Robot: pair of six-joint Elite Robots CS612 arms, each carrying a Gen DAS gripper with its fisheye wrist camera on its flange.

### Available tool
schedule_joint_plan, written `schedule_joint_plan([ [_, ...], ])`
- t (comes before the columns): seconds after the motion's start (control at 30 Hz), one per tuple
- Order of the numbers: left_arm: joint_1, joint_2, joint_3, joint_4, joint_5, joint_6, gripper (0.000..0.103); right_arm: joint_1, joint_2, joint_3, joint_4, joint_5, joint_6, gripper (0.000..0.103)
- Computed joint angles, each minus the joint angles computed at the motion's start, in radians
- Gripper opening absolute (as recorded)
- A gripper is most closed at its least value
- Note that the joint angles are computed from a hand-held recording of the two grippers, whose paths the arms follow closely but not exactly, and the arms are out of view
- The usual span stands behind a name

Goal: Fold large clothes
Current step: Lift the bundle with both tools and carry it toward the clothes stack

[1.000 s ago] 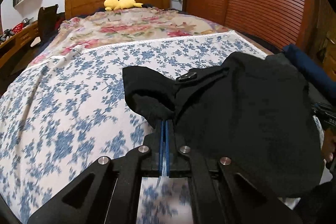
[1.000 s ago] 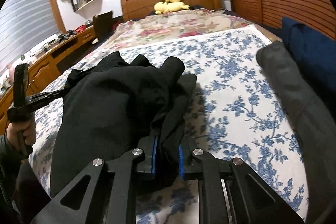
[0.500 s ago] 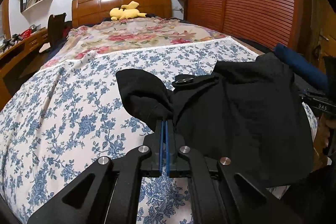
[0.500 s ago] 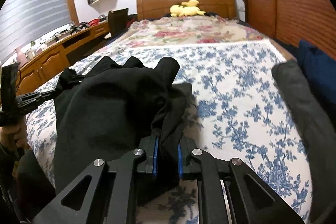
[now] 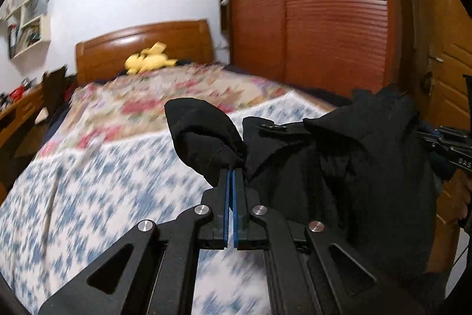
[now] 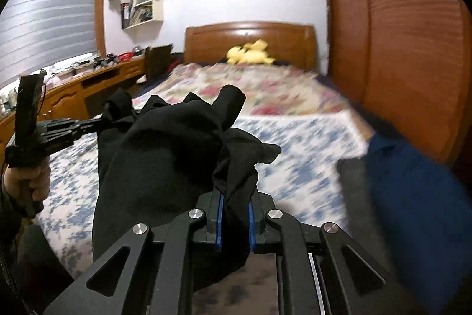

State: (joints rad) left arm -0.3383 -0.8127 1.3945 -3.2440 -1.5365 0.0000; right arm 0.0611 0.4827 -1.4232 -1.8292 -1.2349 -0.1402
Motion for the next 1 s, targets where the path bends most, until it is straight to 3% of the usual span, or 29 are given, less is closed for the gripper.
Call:
schedule_joint_plan([
  [0.33,-0.094,0.140,-0.356,0.104,-0.114,0.052,0.001,-0.119,-0.036,-0.085,0.008,-0.191,-0.028,0.012],
  [0.6,-0.161,0.292,-0.638,0.288,-0.207,0.077,0.002,-0.182,-0.005,-0.150,0.077,-0.354,0.009,0.012],
  [0.73,-0.179,0.329,-0.698,0.377,-0.186,0.115,0.002,-0.198,0.023,-0.180,0.152,-0.390,0.050,0.012],
  [0.87,-0.184,0.326,-0.690,0.377,-0.139,0.129,0.002,-0.215,0.044,-0.191,0.202,-0.380,0.104,0.014],
  [0.93,-0.180,0.317,-0.683,0.391,-0.163,0.121,0.002,-0.218,0.053,-0.202,0.210,-0.382,0.127,0.015],
  [1.0,-0.178,0.302,-0.661,0.395,-0.172,0.115,0.003,-0.219,0.046,-0.205,0.215,-0.367,0.142,0.024],
])
